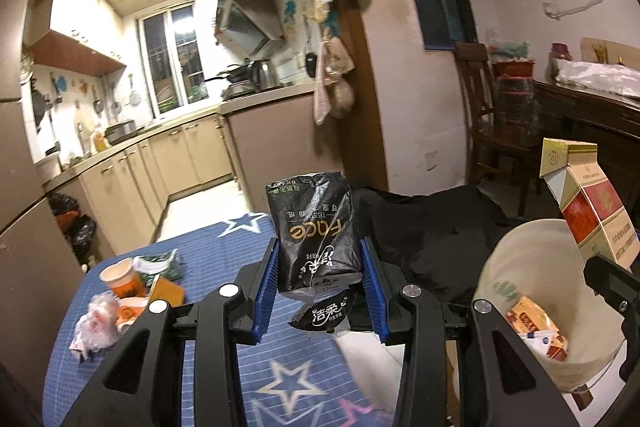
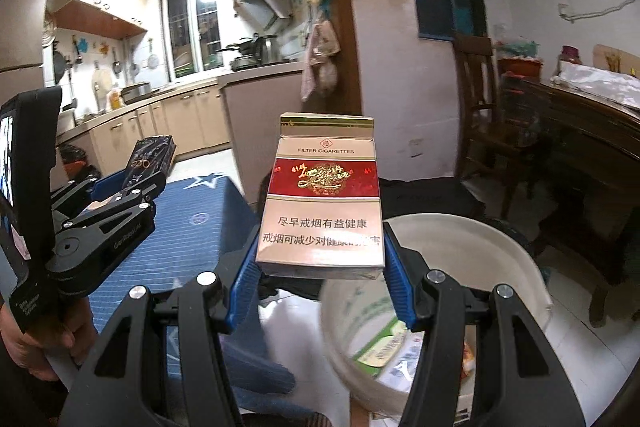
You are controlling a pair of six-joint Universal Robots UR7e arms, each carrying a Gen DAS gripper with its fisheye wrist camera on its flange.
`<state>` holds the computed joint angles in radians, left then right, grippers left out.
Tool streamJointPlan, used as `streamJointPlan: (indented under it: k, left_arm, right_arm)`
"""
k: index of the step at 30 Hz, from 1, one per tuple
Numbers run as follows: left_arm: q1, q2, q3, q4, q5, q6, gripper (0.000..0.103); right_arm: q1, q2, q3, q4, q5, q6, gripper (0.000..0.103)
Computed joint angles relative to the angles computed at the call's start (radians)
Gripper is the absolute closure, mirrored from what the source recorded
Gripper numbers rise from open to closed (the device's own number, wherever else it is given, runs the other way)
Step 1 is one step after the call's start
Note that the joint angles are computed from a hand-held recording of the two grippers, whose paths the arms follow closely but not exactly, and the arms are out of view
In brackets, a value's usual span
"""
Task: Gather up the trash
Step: 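Carry both items over the white bucket and open both tools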
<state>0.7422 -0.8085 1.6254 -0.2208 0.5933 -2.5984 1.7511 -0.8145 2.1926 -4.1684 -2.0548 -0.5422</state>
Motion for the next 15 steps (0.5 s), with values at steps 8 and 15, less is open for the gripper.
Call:
streamJointPlan:
  k: [8, 15]
  left_arm:
    - [-0.020, 0.098, -0.075, 0.044, 0.037, -0.009, 0.062]
    - [-0.036, 0.161, -0.128, 0.089, 0.082, -0.026, 0.062]
  right_arm:
    - [-0.056, -0.046, 0.035, -0.043, -0.021, 0.007, 0.049]
    - [-0.103, -0.086, 0.068, -0.073, -0.034, -0.007, 0.049]
